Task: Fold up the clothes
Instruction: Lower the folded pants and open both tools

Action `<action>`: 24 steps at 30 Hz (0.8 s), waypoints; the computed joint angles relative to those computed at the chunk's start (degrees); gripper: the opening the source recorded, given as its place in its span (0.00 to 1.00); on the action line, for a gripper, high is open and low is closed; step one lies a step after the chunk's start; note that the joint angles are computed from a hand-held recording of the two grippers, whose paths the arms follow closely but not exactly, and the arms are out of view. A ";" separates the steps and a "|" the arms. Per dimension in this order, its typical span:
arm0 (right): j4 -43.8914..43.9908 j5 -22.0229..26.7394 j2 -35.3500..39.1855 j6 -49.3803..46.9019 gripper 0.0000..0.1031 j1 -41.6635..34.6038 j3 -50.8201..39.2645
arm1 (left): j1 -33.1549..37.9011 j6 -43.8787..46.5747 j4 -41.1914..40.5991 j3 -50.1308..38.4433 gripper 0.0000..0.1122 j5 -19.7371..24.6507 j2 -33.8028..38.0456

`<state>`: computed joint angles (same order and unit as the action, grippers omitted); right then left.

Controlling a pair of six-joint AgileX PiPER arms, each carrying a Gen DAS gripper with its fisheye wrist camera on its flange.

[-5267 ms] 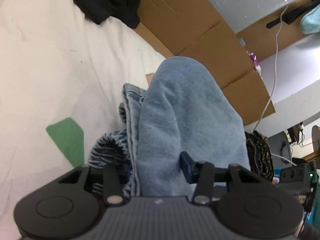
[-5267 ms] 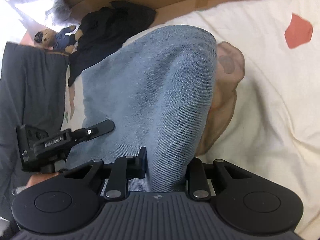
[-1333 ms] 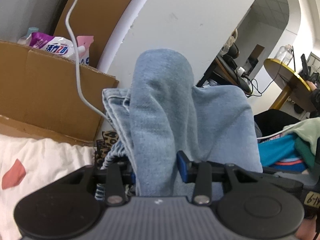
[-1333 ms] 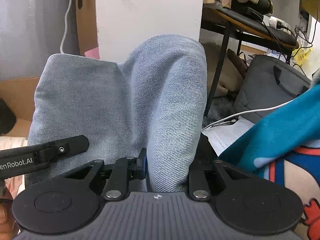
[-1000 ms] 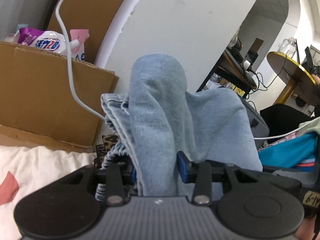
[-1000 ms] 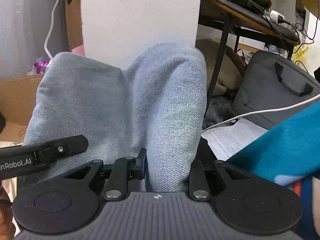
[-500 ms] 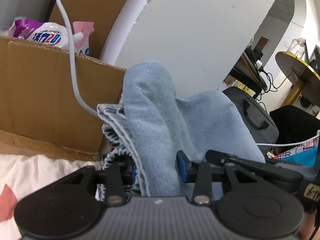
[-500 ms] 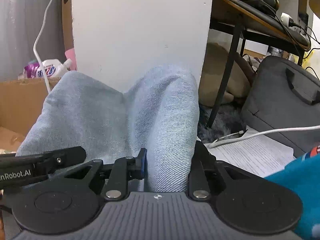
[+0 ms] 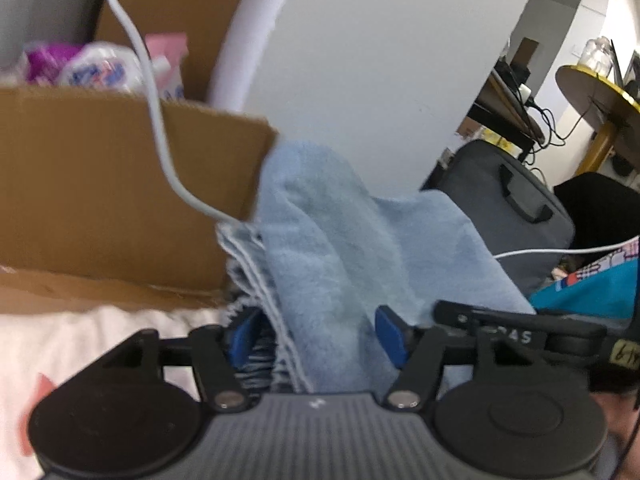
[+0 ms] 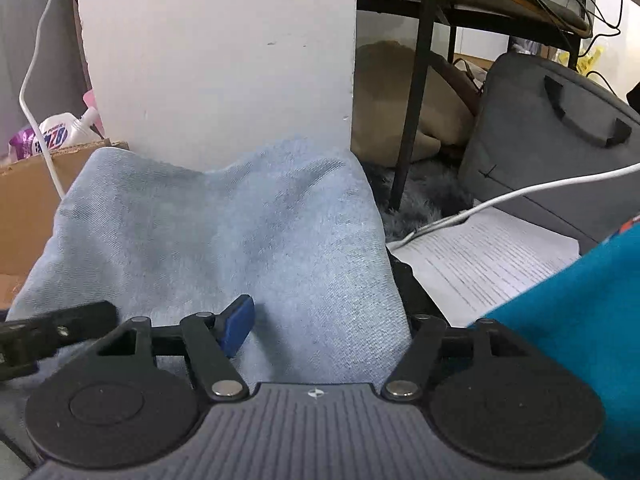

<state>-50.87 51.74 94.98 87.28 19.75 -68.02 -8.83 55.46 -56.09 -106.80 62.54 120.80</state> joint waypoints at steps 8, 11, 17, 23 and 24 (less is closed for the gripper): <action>1.39 8.13 -1.98 3.55 0.83 6.34 0.49 | 3.53 3.81 -0.09 1.19 0.66 2.31 -3.94; 0.05 10.55 -3.87 7.62 0.83 10.31 2.22 | 3.95 4.25 -0.21 1.68 0.66 3.09 -5.38; -6.36 11.02 -6.94 16.73 0.83 16.31 5.38 | 4.45 7.43 -1.60 5.04 0.64 1.96 -8.55; -8.40 7.91 -5.85 17.60 0.82 19.30 5.16 | 4.78 9.85 -1.76 4.46 0.61 3.29 -8.64; -8.25 6.80 -5.46 17.41 0.82 19.12 5.15 | 4.68 10.40 -1.62 4.77 0.61 3.18 -8.81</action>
<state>-59.12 58.54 89.52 104.69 38.87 -62.87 -4.15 65.86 -57.71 -102.04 65.72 111.99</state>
